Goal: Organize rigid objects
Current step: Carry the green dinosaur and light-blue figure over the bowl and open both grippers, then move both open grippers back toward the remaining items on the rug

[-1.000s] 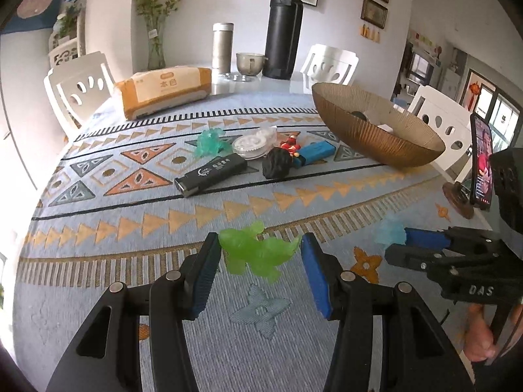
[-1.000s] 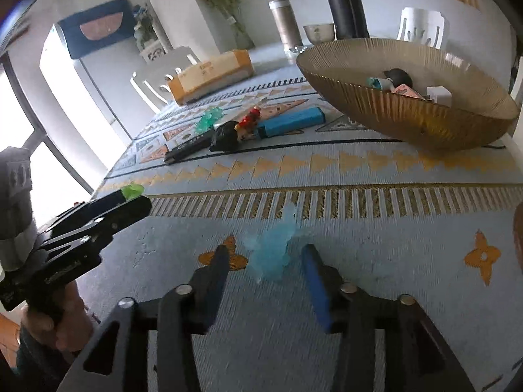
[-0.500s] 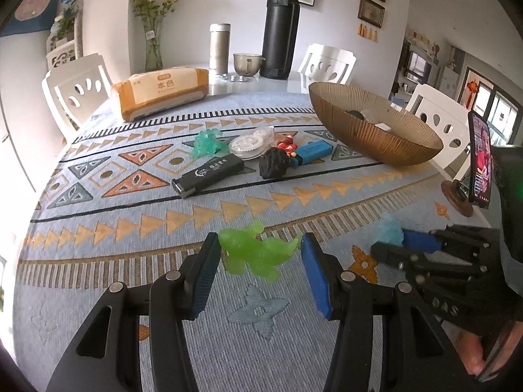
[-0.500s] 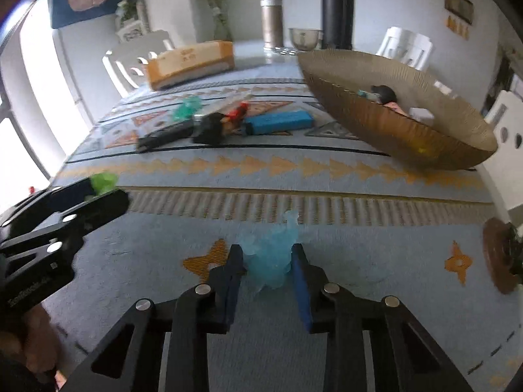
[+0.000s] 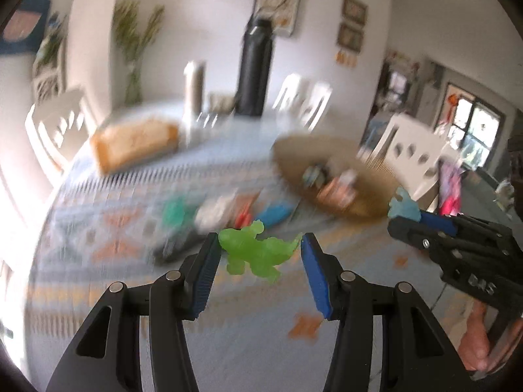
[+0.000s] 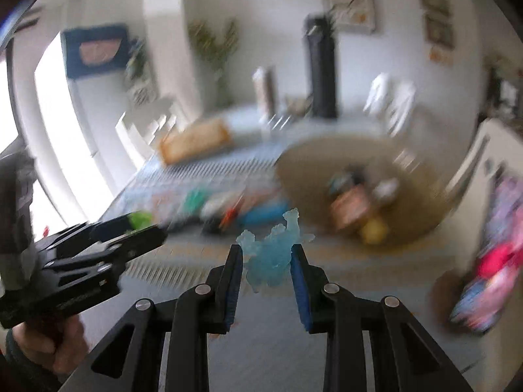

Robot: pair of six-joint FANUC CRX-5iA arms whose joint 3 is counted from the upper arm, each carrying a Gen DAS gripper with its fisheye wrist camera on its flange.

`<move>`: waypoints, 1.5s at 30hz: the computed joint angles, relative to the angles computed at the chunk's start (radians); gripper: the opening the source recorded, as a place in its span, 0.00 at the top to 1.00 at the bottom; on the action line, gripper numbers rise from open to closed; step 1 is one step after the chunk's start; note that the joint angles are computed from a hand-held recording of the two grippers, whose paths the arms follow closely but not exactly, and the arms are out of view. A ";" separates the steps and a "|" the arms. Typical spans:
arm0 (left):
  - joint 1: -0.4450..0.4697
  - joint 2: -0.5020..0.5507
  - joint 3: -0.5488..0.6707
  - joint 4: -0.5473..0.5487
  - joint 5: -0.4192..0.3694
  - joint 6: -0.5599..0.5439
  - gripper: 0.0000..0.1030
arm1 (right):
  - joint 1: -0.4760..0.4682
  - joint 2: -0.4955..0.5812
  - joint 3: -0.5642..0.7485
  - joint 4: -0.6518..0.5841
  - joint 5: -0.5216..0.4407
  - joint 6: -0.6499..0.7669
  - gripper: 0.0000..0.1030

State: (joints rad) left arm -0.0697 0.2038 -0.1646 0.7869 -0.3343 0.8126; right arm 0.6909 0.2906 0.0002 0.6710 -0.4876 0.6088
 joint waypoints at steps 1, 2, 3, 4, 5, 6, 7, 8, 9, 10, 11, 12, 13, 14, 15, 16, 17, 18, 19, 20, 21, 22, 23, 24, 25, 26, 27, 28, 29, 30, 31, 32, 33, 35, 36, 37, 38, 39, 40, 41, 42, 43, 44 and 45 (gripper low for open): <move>-0.010 0.012 0.036 0.006 -0.005 -0.009 0.53 | -0.017 -0.009 -0.002 0.089 -0.013 -0.083 0.72; -0.020 0.029 0.079 0.004 -0.018 -0.009 0.53 | -0.027 -0.010 0.008 0.125 -0.027 -0.123 0.72; -0.026 0.047 0.120 -0.005 -0.030 0.000 0.53 | -0.041 -0.008 0.025 0.143 -0.043 -0.152 0.72; -0.038 0.074 0.174 -0.026 -0.040 0.018 0.53 | -0.053 -0.005 0.043 0.139 -0.053 -0.164 0.72; -0.045 0.093 0.208 -0.041 -0.044 0.031 0.53 | -0.069 0.008 0.078 0.118 -0.069 -0.163 0.72; -0.051 0.120 0.250 -0.062 -0.055 0.049 0.53 | -0.078 0.017 0.099 0.104 -0.085 -0.160 0.72; -0.057 0.150 0.295 -0.088 -0.073 0.078 0.53 | -0.088 0.040 0.143 0.077 -0.126 -0.148 0.72; -0.060 0.185 0.346 -0.116 -0.102 0.117 0.53 | -0.094 0.057 0.175 0.048 -0.155 -0.130 0.72; -0.062 0.219 0.394 -0.147 -0.133 0.158 0.53 | -0.101 0.076 0.210 0.010 -0.179 -0.102 0.72; -0.064 0.249 0.434 -0.176 -0.157 0.193 0.53 | -0.109 0.098 0.250 -0.044 -0.205 -0.059 0.72; -0.067 0.280 0.476 -0.204 -0.181 0.228 0.53 | -0.113 0.113 0.271 -0.067 -0.221 -0.040 0.72; -0.069 0.307 0.509 -0.221 -0.205 0.250 0.53 | -0.115 0.132 0.293 -0.078 -0.243 -0.028 0.72; -0.071 0.327 0.530 -0.229 -0.222 0.264 0.53 | -0.119 0.157 0.319 -0.088 -0.271 -0.010 0.72; -0.072 0.351 0.556 -0.235 -0.244 0.275 0.53 | -0.121 0.174 0.337 -0.097 -0.291 0.003 0.72; -0.074 0.362 0.565 -0.239 -0.254 0.279 0.53 | -0.124 0.186 0.348 -0.101 -0.309 0.009 0.72; -0.075 0.378 0.589 -0.258 -0.274 0.292 0.53 | -0.128 0.208 0.372 -0.107 -0.336 0.019 0.72; -0.078 0.396 0.620 -0.294 -0.300 0.317 0.53 | -0.132 0.221 0.387 -0.116 -0.349 0.027 0.72; -0.080 0.409 0.646 -0.325 -0.322 0.337 0.52 | -0.135 0.234 0.404 -0.124 -0.368 0.033 0.72; -0.080 0.416 0.656 -0.334 -0.335 0.338 0.51 | -0.139 0.249 0.422 -0.130 -0.392 0.032 0.71; -0.079 0.421 0.665 -0.334 -0.351 0.335 0.49 | -0.140 0.257 0.430 -0.129 -0.408 0.030 0.69; -0.075 0.423 0.670 -0.330 -0.367 0.330 0.43 | -0.141 0.262 0.436 -0.123 -0.420 0.026 0.64; -0.071 0.415 0.661 -0.317 -0.368 0.321 0.42 | -0.139 0.261 0.429 -0.097 -0.425 0.007 0.58; -0.064 0.394 0.627 -0.288 -0.347 0.298 0.42 | -0.138 0.254 0.414 -0.069 -0.416 -0.011 0.55; -0.056 0.370 0.590 -0.258 -0.322 0.272 0.38 | -0.135 0.239 0.387 -0.036 -0.396 -0.034 0.50; -0.046 0.334 0.533 -0.206 -0.284 0.226 0.36 | -0.133 0.218 0.354 -0.004 -0.366 -0.061 0.48; -0.039 0.310 0.497 -0.173 -0.263 0.197 0.36 | -0.131 0.199 0.326 0.022 -0.341 -0.084 0.48; -0.029 0.282 0.461 -0.145 -0.240 0.172 0.33 | -0.128 0.184 0.305 0.045 -0.324 -0.103 0.47; -0.020 0.254 0.427 -0.128 -0.219 0.158 0.31 | -0.121 0.165 0.281 0.078 -0.310 -0.126 0.47; -0.009 0.219 0.385 -0.114 -0.192 0.146 0.29 | -0.115 0.154 0.267 0.099 -0.301 -0.138 0.47; 0.001 0.188 0.348 -0.102 -0.169 0.134 0.28 | -0.107 0.143 0.254 0.118 -0.293 -0.148 0.47; 0.011 0.157 0.310 -0.091 -0.147 0.119 0.28 | -0.096 0.130 0.239 0.135 -0.279 -0.152 0.45; 0.023 0.124 0.275 -0.093 -0.128 0.115 0.28 | -0.087 0.120 0.228 0.143 -0.267 -0.151 0.43; 0.036 0.095 0.247 -0.101 -0.114 0.124 0.28 | -0.077 0.111 0.216 0.149 -0.253 -0.148 0.42; 0.066 0.035 0.179 -0.087 -0.089 0.122 0.28 | -0.049 0.096 0.193 0.166 -0.226 -0.137 0.42; 0.080 0.008 0.145 -0.065 -0.074 0.107 0.27 | -0.037 0.093 0.187 0.171 -0.217 -0.128 0.42; 0.089 -0.006 0.130 -0.065 -0.068 0.113 0.26 | -0.019 0.091 0.181 0.172 -0.205 -0.109 0.42; 0.106 -0.027 0.107 -0.069 -0.059 0.129 0.25 | -0.007 0.092 0.182 0.164 -0.198 -0.090 0.42; 0.118 -0.045 0.084 -0.056 -0.049 0.132 0.25 | 0.010 0.097 0.187 0.151 -0.193 -0.064 0.42; 0.129 -0.061 0.056 -0.024 -0.040 0.116 0.23 | 0.022 0.102 0.191 0.141 -0.191 -0.047 0.42; 0.138 -0.076 0.026 0.011 -0.033 0.099 0.23 | 0.031 0.106 0.194 0.131 -0.189 -0.031 0.42; 0.147 -0.088 0.003 0.026 -0.028 0.092 0.21 | 0.042 0.111 0.195 0.118 -0.186 -0.012 0.42; 0.156 -0.095 -0.013 0.020 -0.028 0.098 0.19 | 0.056 0.121 0.203 0.094 -0.187 0.017 0.42; 0.167 -0.101 -0.024 -0.018 -0.034 0.124 0.19 | 0.064 0.126 0.205 0.081 -0.186 0.034 0.42; 0.178 -0.103 -0.031 -0.076 -0.041 0.167 0.19 | 0.071 0.132 0.204 0.071 -0.184 0.047 0.42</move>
